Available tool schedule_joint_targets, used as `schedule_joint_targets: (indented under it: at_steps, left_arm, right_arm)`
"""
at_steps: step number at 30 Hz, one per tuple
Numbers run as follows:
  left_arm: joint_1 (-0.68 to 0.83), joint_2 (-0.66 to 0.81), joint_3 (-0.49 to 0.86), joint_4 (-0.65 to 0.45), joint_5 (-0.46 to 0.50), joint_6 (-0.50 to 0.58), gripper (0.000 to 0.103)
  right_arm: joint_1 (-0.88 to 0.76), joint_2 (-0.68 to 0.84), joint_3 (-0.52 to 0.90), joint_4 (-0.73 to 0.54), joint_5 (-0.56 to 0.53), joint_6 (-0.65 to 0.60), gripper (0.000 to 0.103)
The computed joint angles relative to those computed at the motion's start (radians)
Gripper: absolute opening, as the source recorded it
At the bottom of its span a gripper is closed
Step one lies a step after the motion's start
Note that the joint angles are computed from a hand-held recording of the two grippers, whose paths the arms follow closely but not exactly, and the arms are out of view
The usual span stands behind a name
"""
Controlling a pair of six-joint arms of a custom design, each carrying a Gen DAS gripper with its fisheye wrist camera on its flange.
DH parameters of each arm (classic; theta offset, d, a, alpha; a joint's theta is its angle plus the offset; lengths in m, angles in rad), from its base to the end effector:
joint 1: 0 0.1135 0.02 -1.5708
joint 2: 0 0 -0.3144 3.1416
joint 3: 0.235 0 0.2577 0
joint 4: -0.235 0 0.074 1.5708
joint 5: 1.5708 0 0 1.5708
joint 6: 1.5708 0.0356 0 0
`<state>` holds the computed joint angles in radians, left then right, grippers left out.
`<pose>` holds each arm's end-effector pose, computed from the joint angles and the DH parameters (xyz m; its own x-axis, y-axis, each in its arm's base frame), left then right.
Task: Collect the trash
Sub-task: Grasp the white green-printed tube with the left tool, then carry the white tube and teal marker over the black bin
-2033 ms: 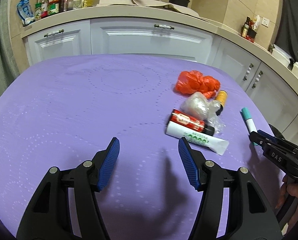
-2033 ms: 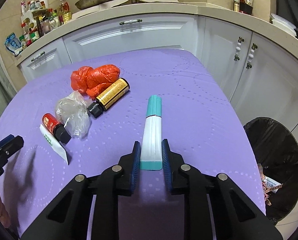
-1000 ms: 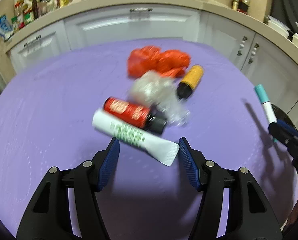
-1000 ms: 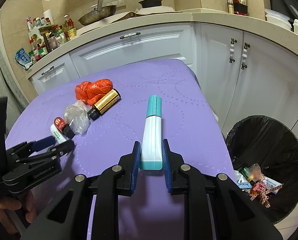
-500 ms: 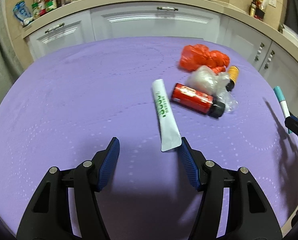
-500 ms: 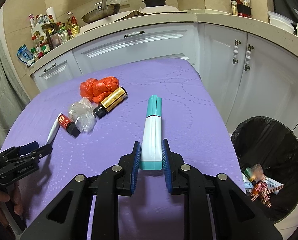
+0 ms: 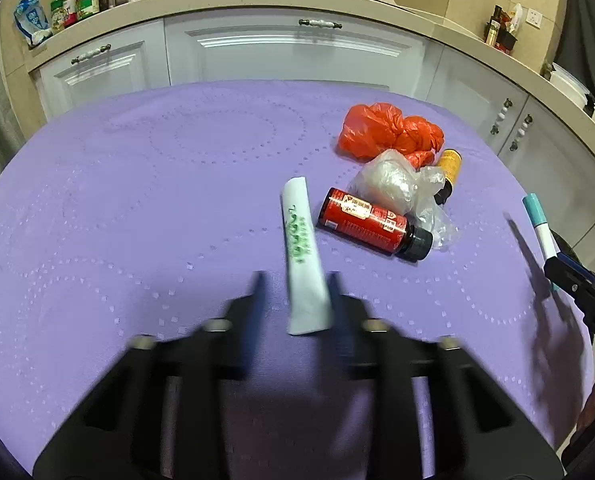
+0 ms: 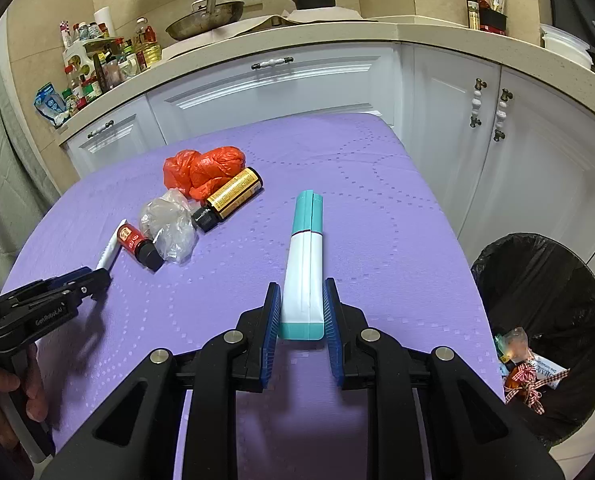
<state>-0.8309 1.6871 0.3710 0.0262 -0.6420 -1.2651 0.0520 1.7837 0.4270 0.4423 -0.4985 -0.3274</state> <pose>0.1547 -0.1379 0.0999 -0.6523 -0.4183 -0.6321 -0.4734 0.8761 -0.0912 0.2613 0.0306 0.1053 -0.6407 -0.3162 -0.6997 -0.5735 0.8029 0.1624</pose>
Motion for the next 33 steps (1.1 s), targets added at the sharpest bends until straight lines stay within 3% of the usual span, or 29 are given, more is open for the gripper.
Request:
schedule_joint_targets:
  at_steps: [6, 14, 21, 27, 33]
  left_arm:
    - [-0.03, -0.028, -0.023, -0.017, -0.029, -0.034, 0.013]
    - [-0.147, -0.087, -0.003, -0.201, -0.111, -0.16, 0.012]
    - [-0.228, -0.141, 0.06, -0.323, -0.169, -0.2, 0.012]
    - [-0.258, -0.111, 0.144, -0.29, -0.192, -0.108, 0.012]
    - [-0.26, -0.041, 0.233, -0.167, -0.183, 0.061, 0.012]
  right_arm:
    - [-0.006, -0.01, -0.02, 0.022, -0.01, 0.006, 0.023]
    - [-0.033, -0.055, -0.05, 0.024, -0.027, -0.003, 0.023]
    - [-0.094, -0.119, -0.072, -0.002, -0.056, -0.025, 0.023]
    - [-0.206, -0.17, -0.073, -0.047, -0.093, -0.067, 0.023]
    - [-0.357, -0.182, -0.041, -0.096, -0.13, -0.122, 0.023]
